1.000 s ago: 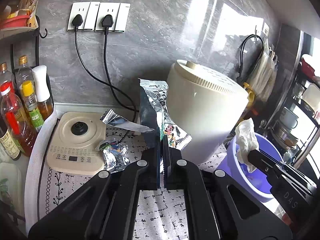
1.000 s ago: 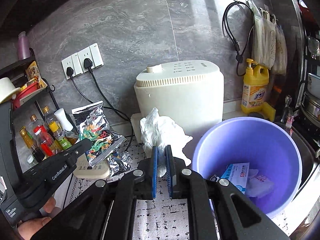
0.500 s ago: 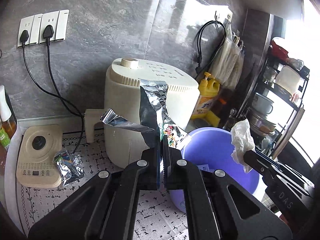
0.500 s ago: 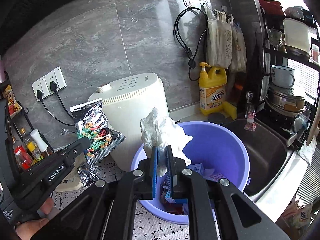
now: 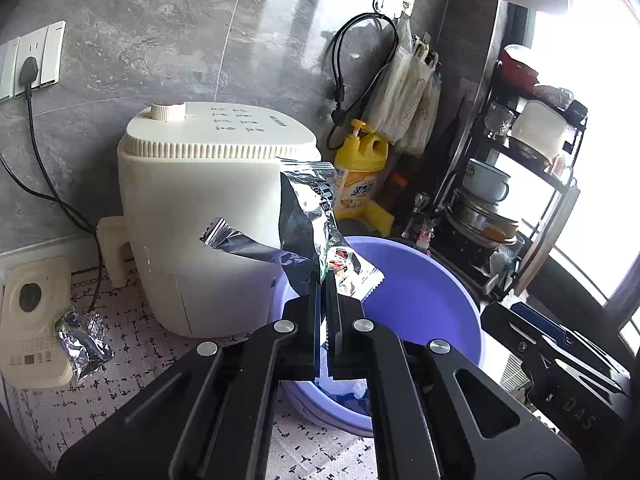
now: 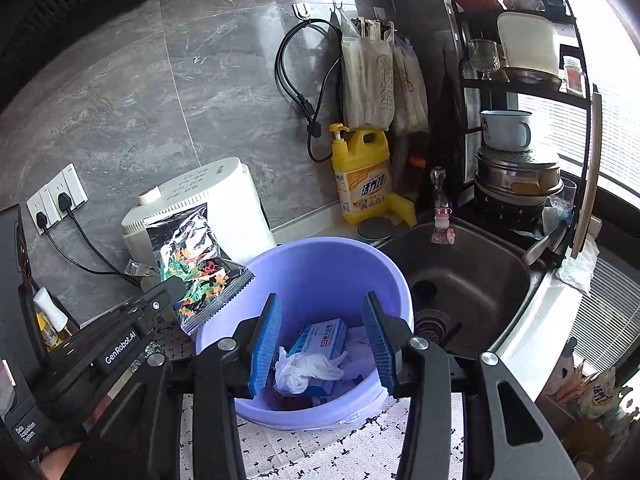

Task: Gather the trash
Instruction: 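Carry both items over the lavender bucket and open both tools to drop them, then move both open tools back over the remaining foil wrappers on the mat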

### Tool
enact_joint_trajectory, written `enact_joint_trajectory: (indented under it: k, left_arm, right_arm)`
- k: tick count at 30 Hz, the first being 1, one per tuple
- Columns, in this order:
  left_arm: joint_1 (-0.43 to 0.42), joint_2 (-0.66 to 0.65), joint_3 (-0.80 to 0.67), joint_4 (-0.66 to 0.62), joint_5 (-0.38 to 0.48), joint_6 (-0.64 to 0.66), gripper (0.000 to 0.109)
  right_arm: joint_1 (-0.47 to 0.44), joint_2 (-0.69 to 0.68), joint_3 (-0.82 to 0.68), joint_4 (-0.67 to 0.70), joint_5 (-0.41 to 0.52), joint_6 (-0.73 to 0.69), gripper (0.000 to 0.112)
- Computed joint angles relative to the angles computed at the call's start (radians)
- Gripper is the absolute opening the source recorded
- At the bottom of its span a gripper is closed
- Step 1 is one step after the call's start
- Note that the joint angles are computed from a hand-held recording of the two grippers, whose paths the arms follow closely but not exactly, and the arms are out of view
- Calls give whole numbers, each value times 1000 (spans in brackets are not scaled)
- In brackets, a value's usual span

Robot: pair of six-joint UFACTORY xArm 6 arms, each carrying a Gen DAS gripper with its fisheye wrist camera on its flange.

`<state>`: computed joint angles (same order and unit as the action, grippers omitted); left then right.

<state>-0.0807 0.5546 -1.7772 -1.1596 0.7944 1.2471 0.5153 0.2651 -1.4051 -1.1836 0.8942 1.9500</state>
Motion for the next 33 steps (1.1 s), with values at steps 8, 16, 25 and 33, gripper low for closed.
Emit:
enact_joint_trajectory:
  k: [8, 16, 25, 33]
  left_arm:
    - [-19, 17, -18, 64, 52, -36, 18]
    - [18, 33, -35, 42, 28, -66, 71]
    - [79, 48, -45, 41, -56, -77, 85]
    - [142, 84, -73, 50, -160, -121, 95]
  right_arm:
    - [14, -35, 43, 14, 50, 26, 43]
    - [22, -21, 28, 16, 50, 30, 43]
    - [27, 72, -83, 13, -19, -27, 53]
    - [27, 211, -250, 33, -127, -136, 64]
